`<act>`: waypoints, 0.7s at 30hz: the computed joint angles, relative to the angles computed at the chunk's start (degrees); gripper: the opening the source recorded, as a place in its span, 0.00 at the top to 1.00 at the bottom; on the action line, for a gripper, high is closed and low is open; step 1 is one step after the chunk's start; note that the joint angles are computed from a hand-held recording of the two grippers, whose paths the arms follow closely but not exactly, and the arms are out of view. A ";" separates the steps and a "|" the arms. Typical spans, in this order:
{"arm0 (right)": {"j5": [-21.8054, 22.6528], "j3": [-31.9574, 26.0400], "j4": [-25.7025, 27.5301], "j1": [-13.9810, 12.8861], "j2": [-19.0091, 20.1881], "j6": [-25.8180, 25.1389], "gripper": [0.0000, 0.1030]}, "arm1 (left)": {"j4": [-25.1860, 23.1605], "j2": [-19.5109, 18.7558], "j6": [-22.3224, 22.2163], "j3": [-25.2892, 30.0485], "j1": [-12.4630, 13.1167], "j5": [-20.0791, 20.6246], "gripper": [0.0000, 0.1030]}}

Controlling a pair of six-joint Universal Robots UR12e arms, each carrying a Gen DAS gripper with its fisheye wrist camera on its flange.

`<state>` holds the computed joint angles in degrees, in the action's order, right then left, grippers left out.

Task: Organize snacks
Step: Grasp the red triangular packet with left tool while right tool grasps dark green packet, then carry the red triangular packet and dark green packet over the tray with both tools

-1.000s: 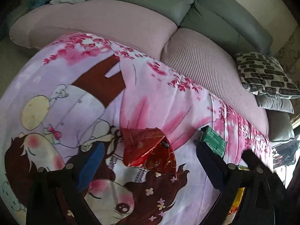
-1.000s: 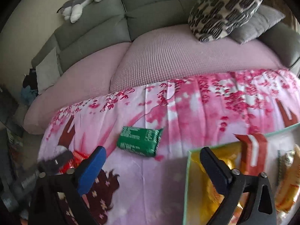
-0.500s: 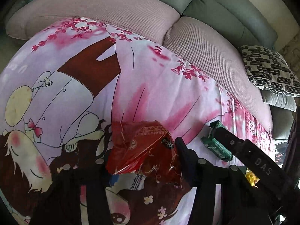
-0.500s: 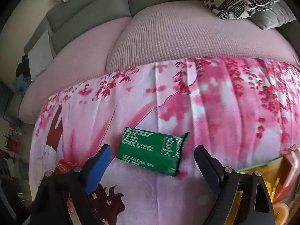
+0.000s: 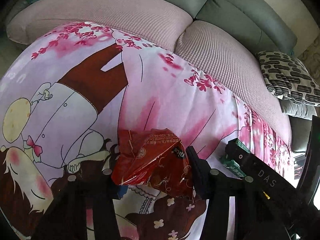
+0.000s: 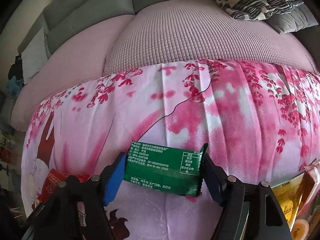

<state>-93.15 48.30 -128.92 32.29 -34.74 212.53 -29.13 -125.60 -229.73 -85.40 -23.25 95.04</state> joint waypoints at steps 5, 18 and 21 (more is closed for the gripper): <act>-0.68 2.71 -0.96 0.15 -1.88 -0.06 0.31 | 0.17 0.61 -0.18 -0.44 -0.22 0.70 0.49; -2.88 14.17 -6.61 0.94 -10.25 1.31 0.31 | 1.01 3.74 1.36 -2.06 -2.04 3.20 0.49; -4.07 17.11 -7.85 1.38 -12.48 1.67 0.31 | 2.13 4.82 1.95 -3.07 -2.76 3.77 0.49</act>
